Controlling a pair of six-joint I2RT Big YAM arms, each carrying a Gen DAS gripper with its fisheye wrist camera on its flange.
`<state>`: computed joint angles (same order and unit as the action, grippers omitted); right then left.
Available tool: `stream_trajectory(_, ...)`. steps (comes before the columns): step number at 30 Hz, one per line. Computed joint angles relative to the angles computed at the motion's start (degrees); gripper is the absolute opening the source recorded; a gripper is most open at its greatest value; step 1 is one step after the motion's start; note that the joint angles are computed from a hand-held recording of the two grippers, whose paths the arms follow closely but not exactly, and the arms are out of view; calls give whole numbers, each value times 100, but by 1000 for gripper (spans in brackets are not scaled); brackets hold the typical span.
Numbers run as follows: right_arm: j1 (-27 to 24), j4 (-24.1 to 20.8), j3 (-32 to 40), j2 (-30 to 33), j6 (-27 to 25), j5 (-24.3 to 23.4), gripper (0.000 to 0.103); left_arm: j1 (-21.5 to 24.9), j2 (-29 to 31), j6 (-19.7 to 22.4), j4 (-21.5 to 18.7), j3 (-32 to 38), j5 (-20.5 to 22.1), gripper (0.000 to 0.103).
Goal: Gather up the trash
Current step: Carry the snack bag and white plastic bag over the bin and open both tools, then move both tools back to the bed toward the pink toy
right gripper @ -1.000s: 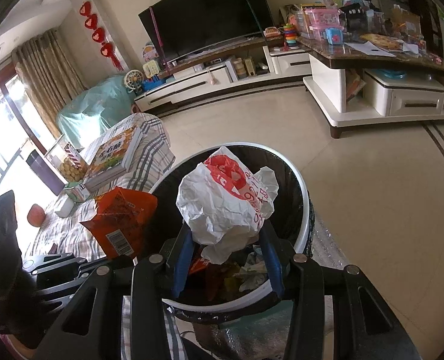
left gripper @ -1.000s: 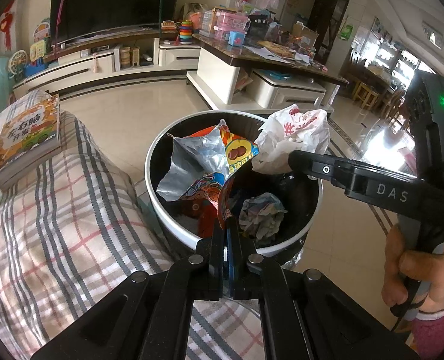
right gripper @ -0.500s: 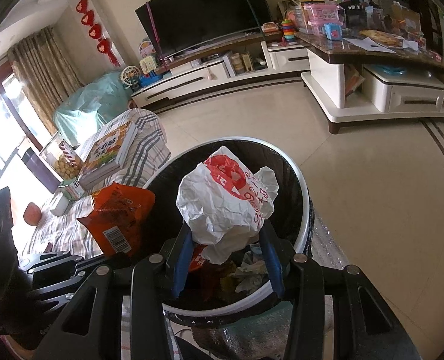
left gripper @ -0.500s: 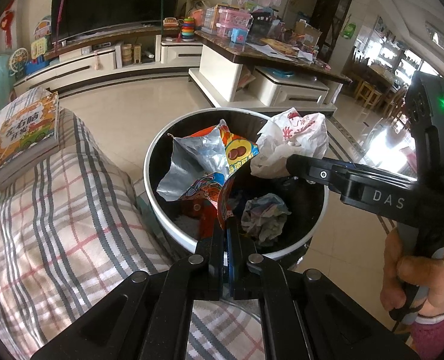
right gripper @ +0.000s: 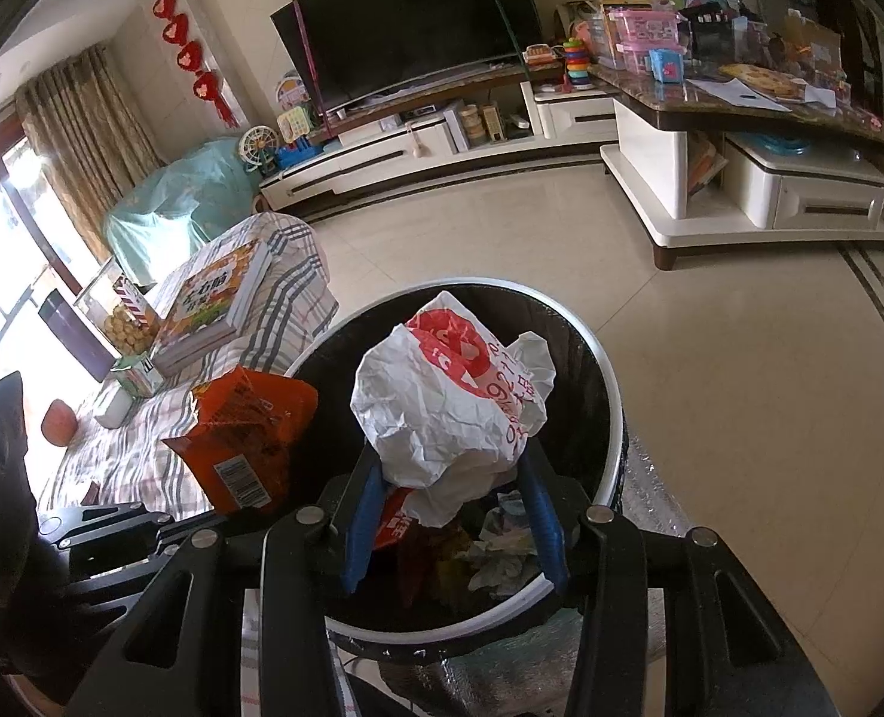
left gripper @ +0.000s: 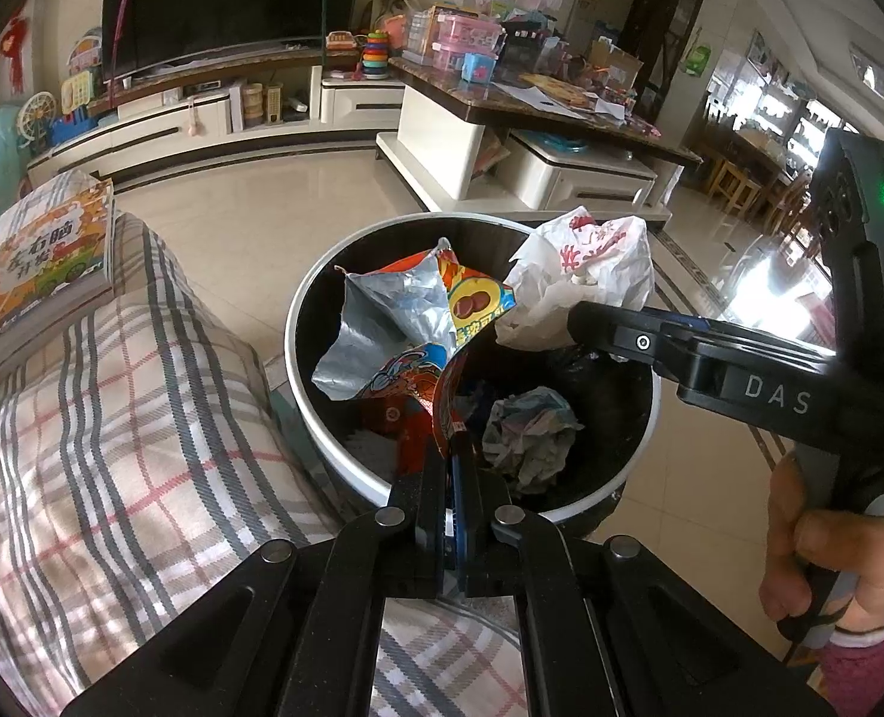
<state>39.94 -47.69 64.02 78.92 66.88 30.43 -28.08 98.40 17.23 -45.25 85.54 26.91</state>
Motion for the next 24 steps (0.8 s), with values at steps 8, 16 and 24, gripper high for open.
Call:
stream_trajectory(8,-19,-54,37,54,33,-18,46,-2,12,22,1,2,0,0)
stream_trajectory(16,-19,-94,60,77,59,-3,47,-3,35,-15,-48,52,10,0)
stream_trajectory(24,-38,112,-101,-92,300,-56,69,97,-80,-227,-12,20,10,56)
